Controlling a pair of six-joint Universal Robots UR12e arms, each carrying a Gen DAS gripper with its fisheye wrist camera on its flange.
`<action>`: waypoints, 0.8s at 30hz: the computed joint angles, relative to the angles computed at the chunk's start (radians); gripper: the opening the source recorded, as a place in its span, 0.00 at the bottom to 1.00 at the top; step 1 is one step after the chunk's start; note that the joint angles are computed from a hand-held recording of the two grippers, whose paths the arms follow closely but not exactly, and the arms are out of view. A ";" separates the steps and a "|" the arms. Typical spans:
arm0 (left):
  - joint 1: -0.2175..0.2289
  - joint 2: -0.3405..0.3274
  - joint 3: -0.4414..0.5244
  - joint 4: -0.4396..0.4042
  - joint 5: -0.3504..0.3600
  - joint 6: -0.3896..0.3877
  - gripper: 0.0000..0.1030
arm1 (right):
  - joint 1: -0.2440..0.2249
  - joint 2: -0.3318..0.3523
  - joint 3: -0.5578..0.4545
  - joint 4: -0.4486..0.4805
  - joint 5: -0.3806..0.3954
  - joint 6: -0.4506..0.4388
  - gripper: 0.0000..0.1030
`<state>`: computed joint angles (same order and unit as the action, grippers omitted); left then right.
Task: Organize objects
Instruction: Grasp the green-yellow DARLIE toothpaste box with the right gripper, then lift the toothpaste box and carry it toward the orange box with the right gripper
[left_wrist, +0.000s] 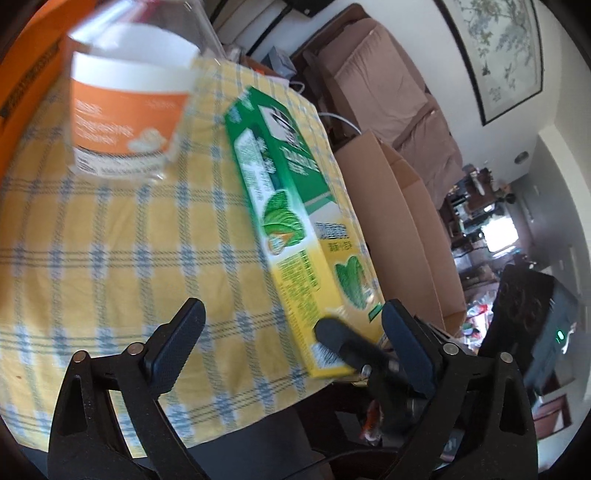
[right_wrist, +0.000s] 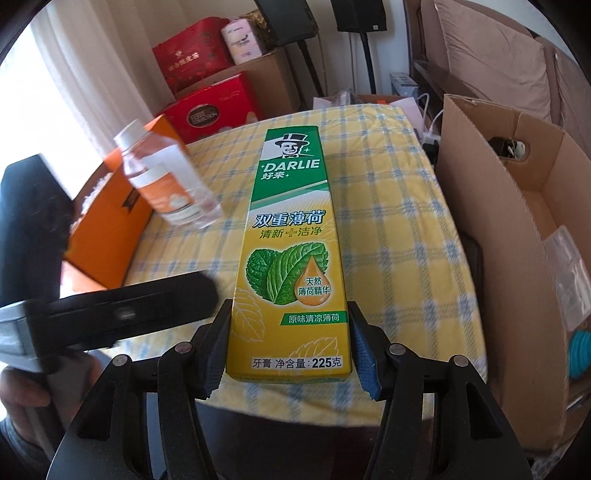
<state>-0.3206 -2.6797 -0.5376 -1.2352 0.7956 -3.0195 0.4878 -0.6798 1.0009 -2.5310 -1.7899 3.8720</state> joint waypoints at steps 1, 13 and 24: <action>-0.002 -0.006 0.011 -0.015 -0.003 0.005 0.87 | 0.003 0.000 0.001 -0.004 0.002 0.002 0.57; -0.017 -0.027 0.062 -0.108 -0.042 0.080 0.66 | 0.020 -0.017 0.028 -0.028 -0.027 0.016 0.57; -0.013 0.040 -0.028 0.019 -0.075 0.100 0.62 | 0.039 -0.032 0.010 -0.032 -0.121 -0.021 0.57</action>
